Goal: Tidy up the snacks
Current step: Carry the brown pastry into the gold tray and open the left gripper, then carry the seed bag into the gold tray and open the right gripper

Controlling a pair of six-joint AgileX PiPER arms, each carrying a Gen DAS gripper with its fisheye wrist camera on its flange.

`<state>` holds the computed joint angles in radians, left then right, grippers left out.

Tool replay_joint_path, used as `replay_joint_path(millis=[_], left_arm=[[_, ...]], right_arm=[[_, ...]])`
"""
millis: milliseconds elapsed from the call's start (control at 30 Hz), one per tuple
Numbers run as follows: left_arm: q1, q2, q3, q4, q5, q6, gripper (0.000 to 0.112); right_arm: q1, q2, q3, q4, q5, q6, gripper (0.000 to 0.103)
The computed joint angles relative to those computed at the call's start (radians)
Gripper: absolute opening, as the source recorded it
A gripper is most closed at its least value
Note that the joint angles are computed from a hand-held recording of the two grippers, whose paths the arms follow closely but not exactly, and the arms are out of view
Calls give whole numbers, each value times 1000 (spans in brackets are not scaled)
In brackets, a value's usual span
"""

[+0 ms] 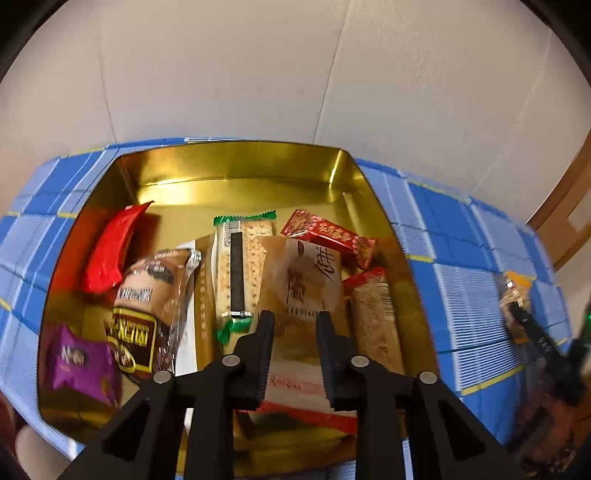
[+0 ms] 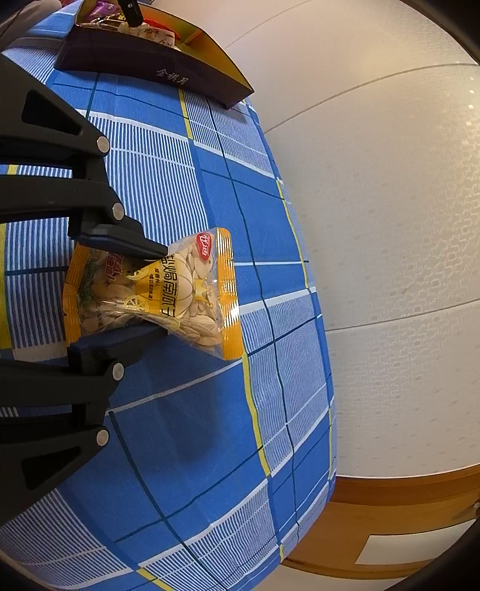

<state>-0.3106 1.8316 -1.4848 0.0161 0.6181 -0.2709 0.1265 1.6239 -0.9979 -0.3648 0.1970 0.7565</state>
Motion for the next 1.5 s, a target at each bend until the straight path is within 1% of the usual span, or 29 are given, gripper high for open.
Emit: replay_joint_path(millis=[33,67,100,133,167,233,267,300,367,467,567,700,733,900,1167,1333,1500], left_arm=[[-2,-18,19,3,-9,-15,36],[-2,-42,49,17,-24,-39,46],[-2,-66,82,42,-42,-73,50],[-3,-83,103,67,-53,-100,57],[-7,-106,132,108,-66,-138,59],[-20,-136,172,192,-74,-199,62],[-28,-143,184,246,-67,-234,66],[-41,-150,194,306,-53,-279,68],[-57,-172,232,408,-45,-358,69],[-48,-201,276,404,-57,-338,71],[-46,-219,304,402,-66,-325,71],[-54,-233,329,423,-79,-332,71],[-58,-237,334,432,-79,-340,71],[-71,-241,348,476,-87,-380,71],[-36,-269,396,444,-127,-345,71],[-12,-277,407,424,-141,-332,71],[10,-293,423,403,-155,-313,71]], right_arm=[[5,-4,5,-20,-4,17,35],[11,-8,9,-50,-6,42,35],[19,-11,13,-91,-6,77,35],[29,-14,16,-143,-4,122,35],[49,-18,19,-222,2,190,35],[73,-26,27,-290,1,248,35],[81,-30,30,-298,-1,255,35],[92,-34,32,-278,-2,237,35],[110,-40,29,-220,0,182,35],[144,-54,17,-155,25,121,35],[163,-63,-7,18,44,-32,35],[205,-48,-80,191,120,-182,35],[213,-46,-89,199,127,-191,35],[305,-17,-195,104,210,-124,35],[424,65,-405,29,331,-111,35],[488,129,-519,13,381,-132,35],[533,206,-642,48,435,-192,35]])
